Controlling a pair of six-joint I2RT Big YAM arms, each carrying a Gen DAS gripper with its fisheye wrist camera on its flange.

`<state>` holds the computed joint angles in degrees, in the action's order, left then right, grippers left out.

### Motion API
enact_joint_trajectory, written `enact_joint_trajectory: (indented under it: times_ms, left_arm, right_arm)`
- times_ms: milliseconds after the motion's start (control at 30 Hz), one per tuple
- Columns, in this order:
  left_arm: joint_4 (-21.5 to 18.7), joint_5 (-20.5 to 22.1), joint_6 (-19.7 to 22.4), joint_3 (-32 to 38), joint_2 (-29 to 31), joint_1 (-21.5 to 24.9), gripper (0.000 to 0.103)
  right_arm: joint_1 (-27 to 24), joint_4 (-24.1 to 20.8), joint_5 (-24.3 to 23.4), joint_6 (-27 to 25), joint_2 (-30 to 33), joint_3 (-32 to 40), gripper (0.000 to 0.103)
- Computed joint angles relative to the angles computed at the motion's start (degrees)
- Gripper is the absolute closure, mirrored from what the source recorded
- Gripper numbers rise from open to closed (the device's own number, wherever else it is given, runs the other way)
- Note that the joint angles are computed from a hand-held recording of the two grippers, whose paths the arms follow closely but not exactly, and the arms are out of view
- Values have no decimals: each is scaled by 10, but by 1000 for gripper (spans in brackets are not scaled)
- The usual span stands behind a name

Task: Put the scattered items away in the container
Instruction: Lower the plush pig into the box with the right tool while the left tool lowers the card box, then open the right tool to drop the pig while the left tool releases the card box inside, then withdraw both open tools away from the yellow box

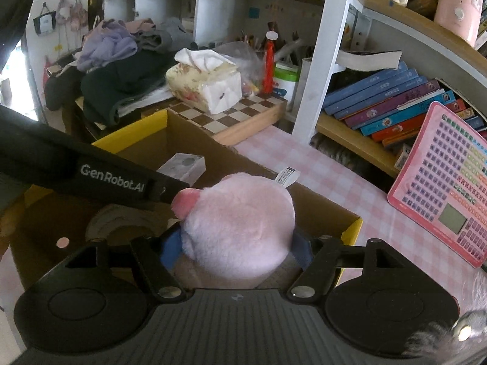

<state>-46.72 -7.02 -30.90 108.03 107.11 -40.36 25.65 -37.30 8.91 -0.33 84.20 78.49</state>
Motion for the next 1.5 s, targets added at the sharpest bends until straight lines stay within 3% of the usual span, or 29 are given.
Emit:
enact_joint_trajectory:
  times_ms: [100, 167, 433, 600, 800, 1033, 1267, 1500]
  left_arm:
    - [23, 8, -11, -15, -6, 0, 65]
    - [33, 6, -22, -23, -11, 0, 50]
    - [76, 1, -22, -85, -67, -7, 48]
    - [102, -3, 4, -126, -108, -17, 47]
    - [128, -33, 53, -183, -168, -39, 34]
    - [150, -78, 98, -254, -241, -70, 21]
    - [161, -98, 90, -325, -298, -101, 15]
    - [146, -139, 60, -374, -322, -143, 15]
  right_arm:
    - [2, 4, 15, 1, -6, -5, 19]
    - [3, 12, 20, 2, -16, -12, 18]
    - [14, 25, 28, 38, -60, -41, 17]
    - [34, 30, 52, 59, -93, -62, 17]
    - [68, 30, 94, 88, -138, -85, 17]
    - [122, 21, 194, 140, -203, -128, 15]
    - [196, -33, 313, 234, -265, -178, 14]
    - [273, -154, 398, 386, -290, -198, 13]
